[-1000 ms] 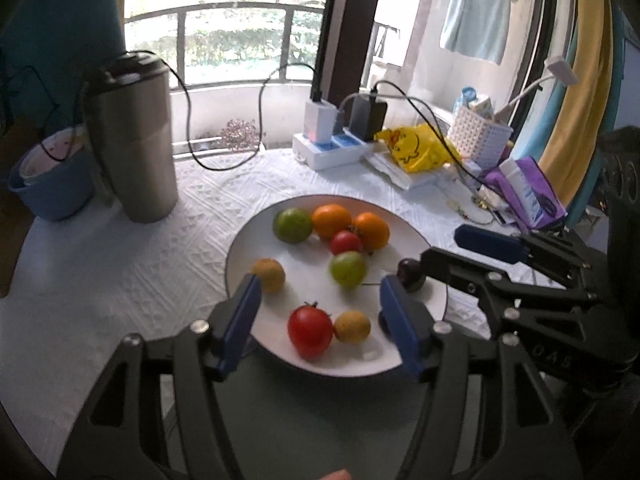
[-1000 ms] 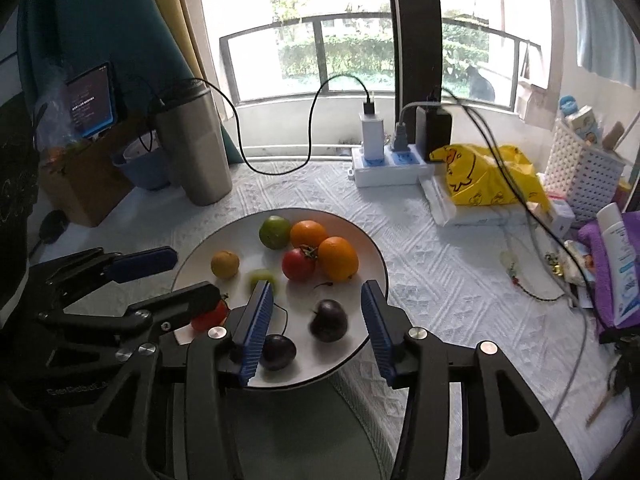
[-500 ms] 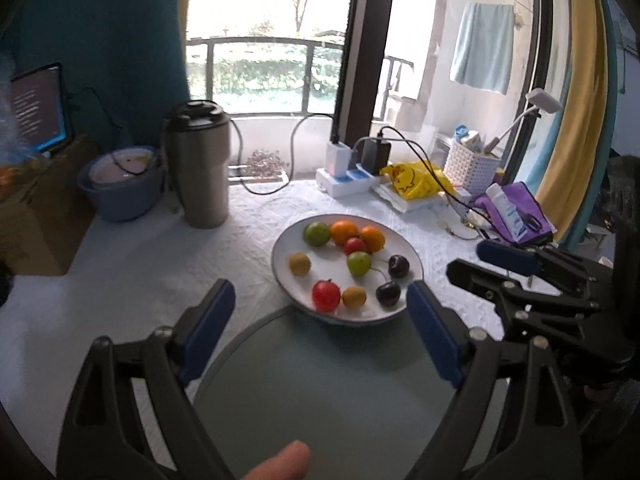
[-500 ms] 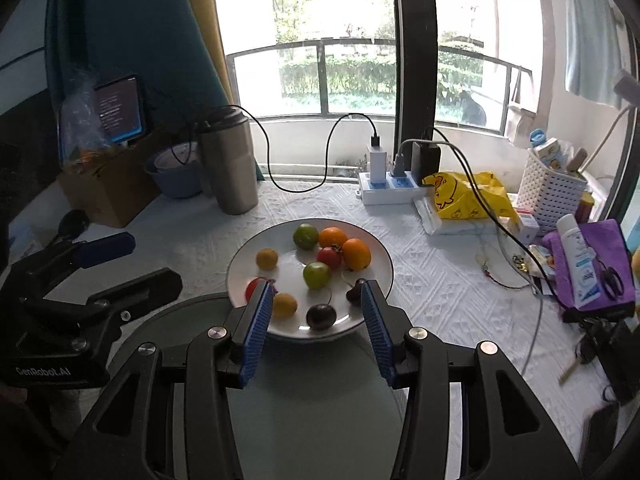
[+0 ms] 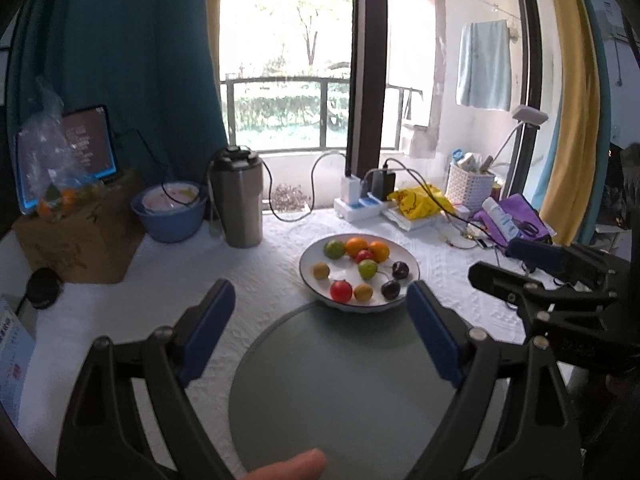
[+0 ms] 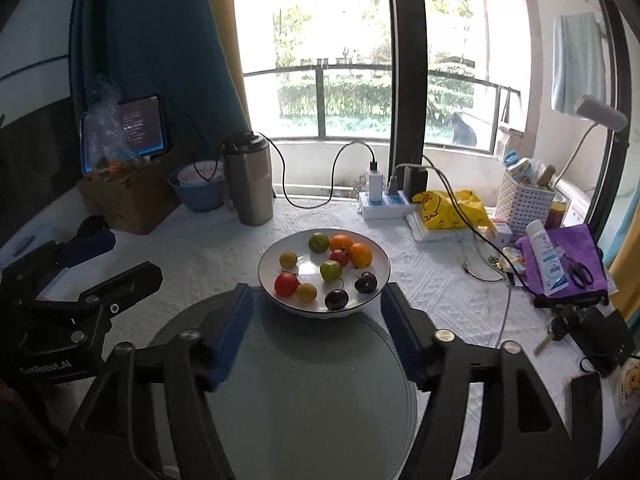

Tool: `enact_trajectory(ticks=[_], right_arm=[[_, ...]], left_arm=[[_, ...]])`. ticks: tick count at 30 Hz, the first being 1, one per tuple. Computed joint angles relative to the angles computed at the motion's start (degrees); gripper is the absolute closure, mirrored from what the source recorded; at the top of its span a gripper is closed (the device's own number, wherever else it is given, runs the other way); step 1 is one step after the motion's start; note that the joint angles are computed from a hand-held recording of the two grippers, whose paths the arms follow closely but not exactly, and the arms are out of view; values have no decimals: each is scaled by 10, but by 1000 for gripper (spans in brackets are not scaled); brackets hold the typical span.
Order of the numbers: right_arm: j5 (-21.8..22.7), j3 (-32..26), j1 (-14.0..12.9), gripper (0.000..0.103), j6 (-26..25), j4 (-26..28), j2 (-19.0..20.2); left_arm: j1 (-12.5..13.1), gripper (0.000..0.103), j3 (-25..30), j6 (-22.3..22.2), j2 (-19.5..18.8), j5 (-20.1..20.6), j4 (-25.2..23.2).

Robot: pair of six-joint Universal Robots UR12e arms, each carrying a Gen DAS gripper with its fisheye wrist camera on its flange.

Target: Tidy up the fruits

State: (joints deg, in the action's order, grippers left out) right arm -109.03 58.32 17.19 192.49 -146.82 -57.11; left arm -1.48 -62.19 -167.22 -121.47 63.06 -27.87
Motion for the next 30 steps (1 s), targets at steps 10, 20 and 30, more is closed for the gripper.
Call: enact_trajectory(ticks=[10,20,30], right_arm=[[-48,30,23,32,-14,-59,-27],[-88,44,39,30,-32,-91,-42],[-92,43,42,30,-36,-94,-42]], left_arm=[[11,14,-52,-24,38,-11,75],[21,14,-82,-41,62,-20,127],[26,14,-85,-51,66,-21,132]])
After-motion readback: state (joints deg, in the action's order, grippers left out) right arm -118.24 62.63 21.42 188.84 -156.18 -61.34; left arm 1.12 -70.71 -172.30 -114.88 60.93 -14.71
